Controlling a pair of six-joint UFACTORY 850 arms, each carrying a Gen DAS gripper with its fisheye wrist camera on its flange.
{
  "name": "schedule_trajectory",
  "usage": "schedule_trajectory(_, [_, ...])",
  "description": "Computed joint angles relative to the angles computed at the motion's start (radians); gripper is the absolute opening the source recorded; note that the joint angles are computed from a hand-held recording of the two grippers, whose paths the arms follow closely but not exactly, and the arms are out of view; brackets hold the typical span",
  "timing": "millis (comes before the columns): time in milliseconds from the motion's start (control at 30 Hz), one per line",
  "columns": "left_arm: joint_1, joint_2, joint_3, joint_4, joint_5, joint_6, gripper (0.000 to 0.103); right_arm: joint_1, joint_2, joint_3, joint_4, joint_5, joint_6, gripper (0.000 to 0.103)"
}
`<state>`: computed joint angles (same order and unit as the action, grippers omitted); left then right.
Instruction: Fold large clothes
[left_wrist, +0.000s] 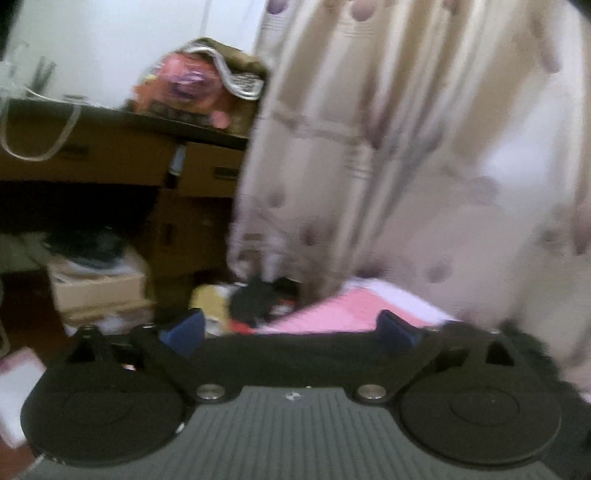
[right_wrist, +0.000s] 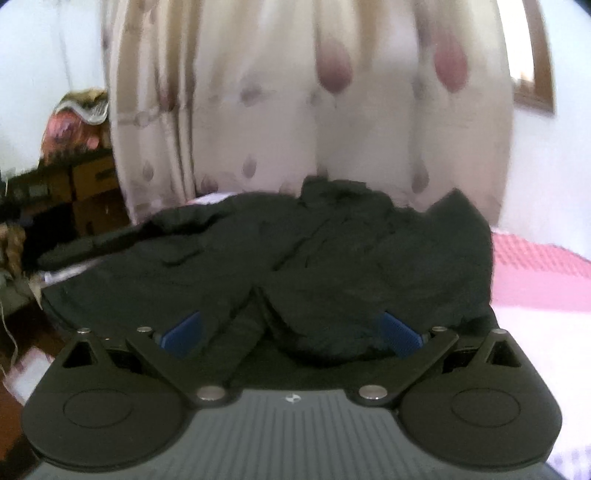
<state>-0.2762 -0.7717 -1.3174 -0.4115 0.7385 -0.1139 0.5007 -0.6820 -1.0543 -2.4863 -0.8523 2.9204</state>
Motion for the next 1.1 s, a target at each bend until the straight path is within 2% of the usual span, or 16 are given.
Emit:
schedule_trajectory(167, [-0.055, 0.021, 0.022, 0.243, -0.022, -0.235, 0.103, -0.009, -0.105, -0.149, 0.098, 0.079, -0.293, 0.103])
schedule_trajectory(233, [-0.083, 0.004, -0.001, 0.303, -0.043, -0.273, 0.103, -0.009, -0.149, -0.207, 0.163, 0.082, -0.435, 0.103])
schedule_trajectory(267, [-0.097, -0.012, -0.021, 0.316, -0.050, -0.270, 0.103, -0.017, -0.171, -0.245, 0.194, 0.113, -0.507, 0.102])
schedule_trajectory(300, [-0.115, -0.031, -0.043, 0.309, -0.061, -0.247, 0.103, -0.026, -0.187, -0.273, 0.211, 0.143, -0.553, 0.093])
schedule_trajectory(333, [-0.135, -0.056, -0.076, 0.289, -0.077, -0.210, 0.103, -0.036, -0.201, -0.295, 0.217, 0.167, -0.584, 0.069])
schedule_trajectory(367, [-0.148, -0.078, -0.096, 0.274, -0.083, -0.183, 0.103, -0.045, -0.210, -0.317, 0.252, 0.189, -0.631, 0.051])
schedule_trajectory(400, [-0.164, -0.103, -0.125, 0.247, -0.094, -0.142, 0.103, -0.056, -0.212, -0.328, 0.271, 0.208, -0.660, 0.038])
schedule_trajectory(433, [-0.177, -0.129, -0.158, 0.215, -0.113, -0.096, 0.103, -0.066, -0.203, -0.320, 0.250, 0.212, -0.646, 0.035])
schedule_trajectory(500, [-0.190, -0.168, -0.207, 0.186, -0.160, -0.063, 0.103, -0.084, -0.177, -0.290, 0.258, 0.150, -0.663, 0.028])
schedule_trajectory(700, [-0.202, -0.238, -0.283, 0.078, -0.185, 0.037, 0.103, -0.177, 0.042, -0.029, 0.262, -0.163, -0.508, 0.026])
schedule_trajectory(800, [-0.196, -0.248, -0.294, 0.061, -0.210, 0.031, 0.103, -0.249, 0.143, 0.097, 0.322, -0.253, -0.452, 0.026])
schedule_trajectory(900, [-0.189, -0.258, -0.301, 0.074, -0.221, -0.006, 0.103, -0.346, 0.193, 0.175, 0.370, -0.265, -0.406, 0.026])
schedule_trajectory(967, [-0.191, -0.258, -0.300, 0.061, -0.216, 0.008, 0.103, -0.426, 0.197, 0.194, 0.389, -0.206, -0.337, 0.026])
schedule_trajectory(1033, [-0.196, -0.256, -0.296, 0.039, -0.208, 0.037, 0.103, -0.463, 0.223, 0.233, 0.342, -0.151, -0.202, 0.027])
schedule_trajectory(1067, [-0.198, -0.259, -0.300, 0.026, -0.210, 0.056, 0.103, -0.461, 0.234, 0.257, 0.270, -0.139, -0.125, 0.030])
schedule_trajectory(1100, [-0.201, -0.261, -0.302, 0.010, -0.214, 0.078, 0.103, -0.444, 0.228, 0.267, 0.215, -0.152, -0.091, 0.046])
